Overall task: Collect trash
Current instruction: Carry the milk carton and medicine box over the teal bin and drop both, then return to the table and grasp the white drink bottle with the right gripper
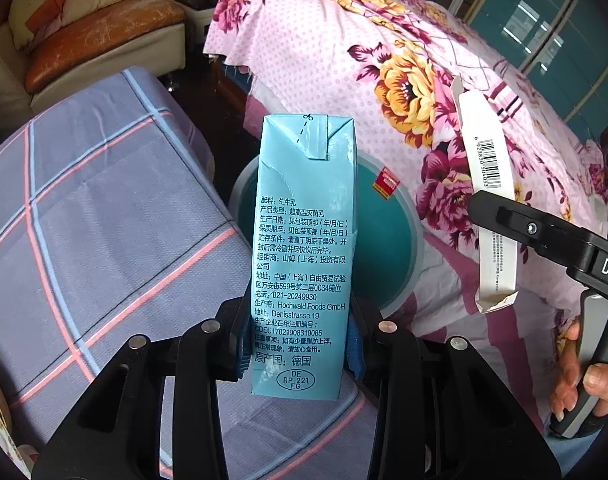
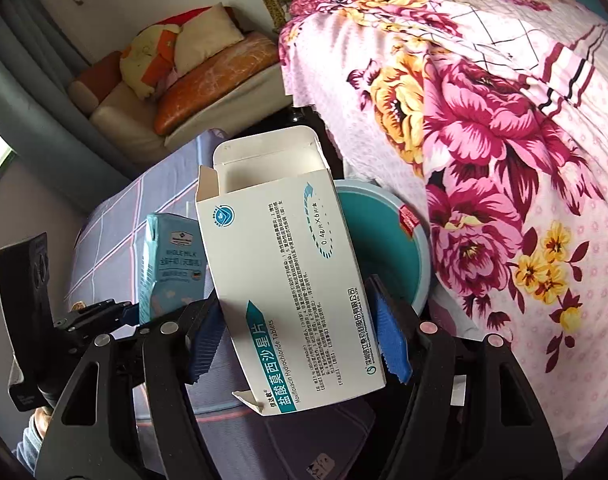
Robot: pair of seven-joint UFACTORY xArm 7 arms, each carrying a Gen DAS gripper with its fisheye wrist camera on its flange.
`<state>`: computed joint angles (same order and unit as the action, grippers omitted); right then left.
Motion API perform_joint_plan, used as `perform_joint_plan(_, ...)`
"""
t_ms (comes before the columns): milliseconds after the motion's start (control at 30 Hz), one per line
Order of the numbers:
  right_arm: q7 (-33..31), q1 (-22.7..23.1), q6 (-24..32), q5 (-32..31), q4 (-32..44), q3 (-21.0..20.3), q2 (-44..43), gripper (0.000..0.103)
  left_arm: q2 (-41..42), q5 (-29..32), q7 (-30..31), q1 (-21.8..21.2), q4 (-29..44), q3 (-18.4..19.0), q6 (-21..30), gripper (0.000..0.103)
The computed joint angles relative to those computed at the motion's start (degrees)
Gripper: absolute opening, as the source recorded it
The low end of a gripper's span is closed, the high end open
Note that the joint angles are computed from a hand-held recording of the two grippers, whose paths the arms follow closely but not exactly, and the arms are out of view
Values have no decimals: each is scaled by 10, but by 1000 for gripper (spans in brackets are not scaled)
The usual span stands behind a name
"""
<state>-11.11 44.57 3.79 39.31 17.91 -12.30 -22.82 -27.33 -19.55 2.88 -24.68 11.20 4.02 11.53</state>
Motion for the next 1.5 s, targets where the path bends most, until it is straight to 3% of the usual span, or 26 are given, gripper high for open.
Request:
perform_joint_plan(167,4,-10,-3,-1,5,-6,10,64,63,-53,42,-63,27,44,-30,37)
perform_joint_plan(300,13,-32,2,-11,9,9,19,64,86,-88,68,-80,42,49,-45,40)
perform_joint_plan(367,20,-48,8,-20,10,23,21,64,90,-100,72,-77,46,44,-46,59)
perform_joint_plan(433,25,-59,10,-26,10,33,22,64,83,-96,61,-58,37,24,-57,70)
perform_joint_plan(600,35,-70,14,-35,16,48,27,64,53,-88,56,-50,22,33,-47,77)
perform_joint_plan(767,43,-75,19,-42,25,65,39,64,-1,-62,36,-16,-8,24,-29,90)
perform_joint_plan(1000,42,-75,25,-27,51,88,77,65,-94,-14,18,43,-55,32,17,93)
perform_joint_plan(1100,52,-91,36,-35,67,114,92,69,-131,2,19,71,-70,38,43,93)
perform_joint_plan(1167,58,-101,48,-36,76,129,99,78,-153,9,19,87,-79,40,59,93)
perform_joint_plan(1367,92,-118,65,-53,84,176,94,78,-254,31,21,144,-111,39,130,93)
perform_joint_plan(1500,130,-117,77,-86,82,200,78,78,-351,52,21,196,-133,36,204,93)
